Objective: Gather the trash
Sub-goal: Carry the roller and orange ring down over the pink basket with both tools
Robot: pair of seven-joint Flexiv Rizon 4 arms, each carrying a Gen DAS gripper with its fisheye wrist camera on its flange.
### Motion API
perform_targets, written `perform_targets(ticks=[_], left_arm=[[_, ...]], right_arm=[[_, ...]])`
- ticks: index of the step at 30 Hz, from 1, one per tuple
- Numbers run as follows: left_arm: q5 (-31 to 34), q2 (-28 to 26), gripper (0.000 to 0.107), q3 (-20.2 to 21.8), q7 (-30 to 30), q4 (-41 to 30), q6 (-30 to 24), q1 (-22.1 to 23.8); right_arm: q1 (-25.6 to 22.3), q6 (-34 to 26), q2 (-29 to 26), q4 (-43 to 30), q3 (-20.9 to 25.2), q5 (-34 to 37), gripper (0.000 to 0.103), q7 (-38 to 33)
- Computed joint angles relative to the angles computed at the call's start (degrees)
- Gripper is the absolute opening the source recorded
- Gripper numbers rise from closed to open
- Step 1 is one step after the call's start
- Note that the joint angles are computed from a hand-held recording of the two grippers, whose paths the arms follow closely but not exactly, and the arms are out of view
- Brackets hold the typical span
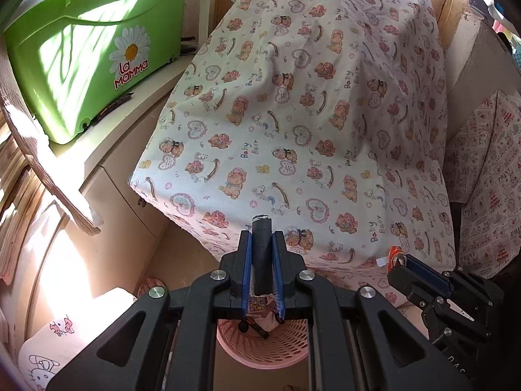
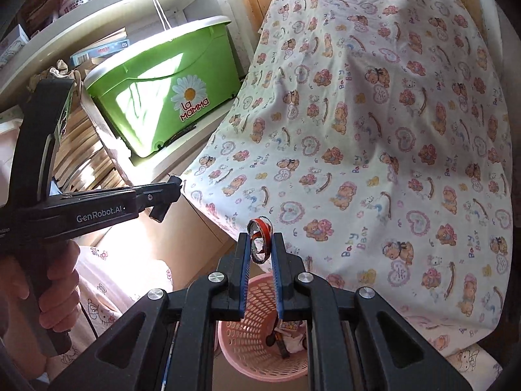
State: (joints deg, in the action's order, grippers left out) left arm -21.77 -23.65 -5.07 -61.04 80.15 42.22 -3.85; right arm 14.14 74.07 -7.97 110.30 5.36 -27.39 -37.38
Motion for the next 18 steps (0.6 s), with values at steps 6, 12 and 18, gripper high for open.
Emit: perform_targets(ticks=[6, 12, 18], left_arm=[[1.5, -0.6, 0.011, 0.4, -0.3, 2.5, 0.1, -0.5], [3.5, -3.6, 0.012, 0.7, -1.4, -0.3, -6.4, -0.6], [7.6, -7.3, 0.012, 1.8, -3.5, -3.4, -11.0, -1.7]], right_arm=[[1.1, -4.4, -0.1, 0.6, 1.6, 1.6, 0.014, -1.7], [1.9, -10.2, -2.7, -1.4, 2.6, 6.0, 0.014, -6.3], [2.9, -16.9, -6.6, -4.3, 2.9, 10.5, 0.014, -9.9]])
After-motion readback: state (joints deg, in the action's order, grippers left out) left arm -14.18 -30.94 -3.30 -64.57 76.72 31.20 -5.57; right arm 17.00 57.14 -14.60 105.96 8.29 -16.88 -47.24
